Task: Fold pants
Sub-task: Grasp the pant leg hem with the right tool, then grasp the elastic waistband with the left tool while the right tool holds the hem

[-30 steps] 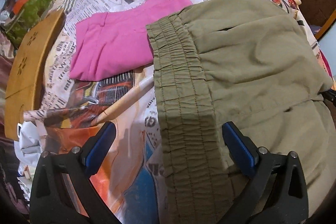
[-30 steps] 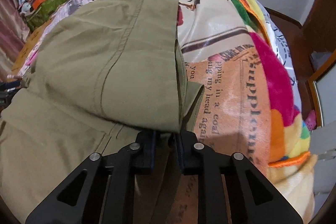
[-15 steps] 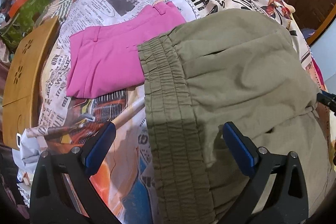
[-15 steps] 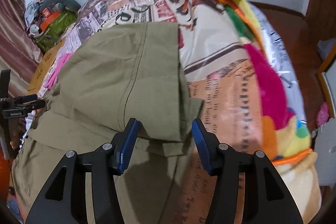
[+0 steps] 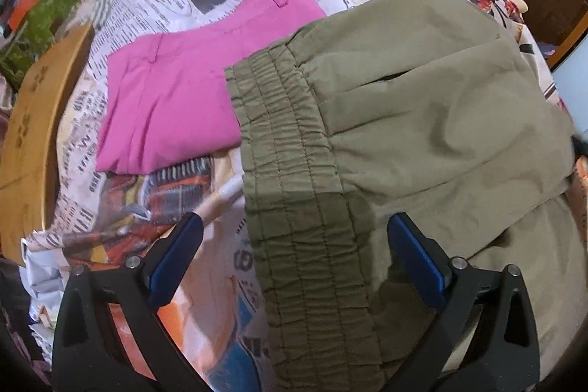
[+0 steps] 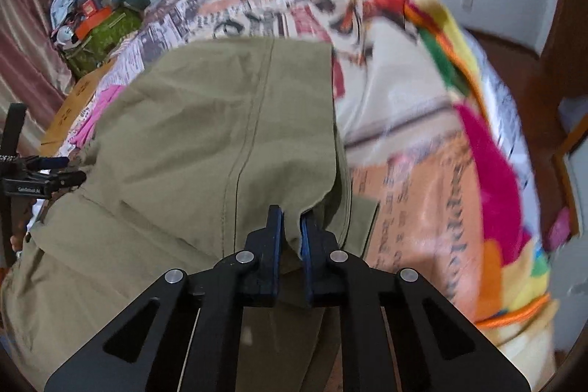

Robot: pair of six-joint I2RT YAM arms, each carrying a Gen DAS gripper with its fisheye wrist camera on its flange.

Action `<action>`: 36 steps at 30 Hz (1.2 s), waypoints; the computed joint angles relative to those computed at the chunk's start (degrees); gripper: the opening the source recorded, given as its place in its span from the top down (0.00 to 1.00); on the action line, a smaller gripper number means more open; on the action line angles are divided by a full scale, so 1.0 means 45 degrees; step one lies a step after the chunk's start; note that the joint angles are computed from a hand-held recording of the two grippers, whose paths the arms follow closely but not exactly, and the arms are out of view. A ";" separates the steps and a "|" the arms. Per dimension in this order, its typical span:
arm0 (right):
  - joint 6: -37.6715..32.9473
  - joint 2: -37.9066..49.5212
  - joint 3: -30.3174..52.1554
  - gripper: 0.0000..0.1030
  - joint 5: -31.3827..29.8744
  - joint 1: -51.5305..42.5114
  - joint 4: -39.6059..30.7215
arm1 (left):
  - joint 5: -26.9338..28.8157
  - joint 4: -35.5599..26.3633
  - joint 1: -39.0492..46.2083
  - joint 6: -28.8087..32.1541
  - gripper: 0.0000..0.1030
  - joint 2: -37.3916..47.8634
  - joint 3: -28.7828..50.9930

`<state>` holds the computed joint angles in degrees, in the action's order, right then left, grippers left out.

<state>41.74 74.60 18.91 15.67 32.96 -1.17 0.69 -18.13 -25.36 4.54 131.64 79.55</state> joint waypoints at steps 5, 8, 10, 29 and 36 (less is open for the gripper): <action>-0.0931 -0.0881 0.0588 0.93 0.0557 -0.0401 -0.0462 | -0.0283 0.0118 0.0037 -0.0159 0.10 0.0198 0.0267; -0.1574 -0.0258 0.1176 0.93 0.1060 -0.0496 -0.0443 | -0.0469 0.0594 0.0087 -0.0340 0.10 0.0071 -0.0044; -0.1877 0.0525 0.1419 0.93 0.0983 -0.0745 -0.0085 | -0.0511 0.0749 0.0112 -0.0413 0.10 0.0081 -0.0144; -0.1744 0.4157 0.1819 0.92 -0.0790 -0.2182 0.0967 | -0.0384 0.1217 0.0319 -0.0441 0.05 0.0258 -0.0415; -0.1455 0.1579 0.1786 0.82 -0.0386 -0.2069 -0.1917 | -0.1024 0.0990 0.0114 0.0095 0.05 -0.1110 -0.1153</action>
<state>35.20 81.70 26.94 13.94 23.65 -9.80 -3.92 -13.68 -24.84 4.96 126.64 74.36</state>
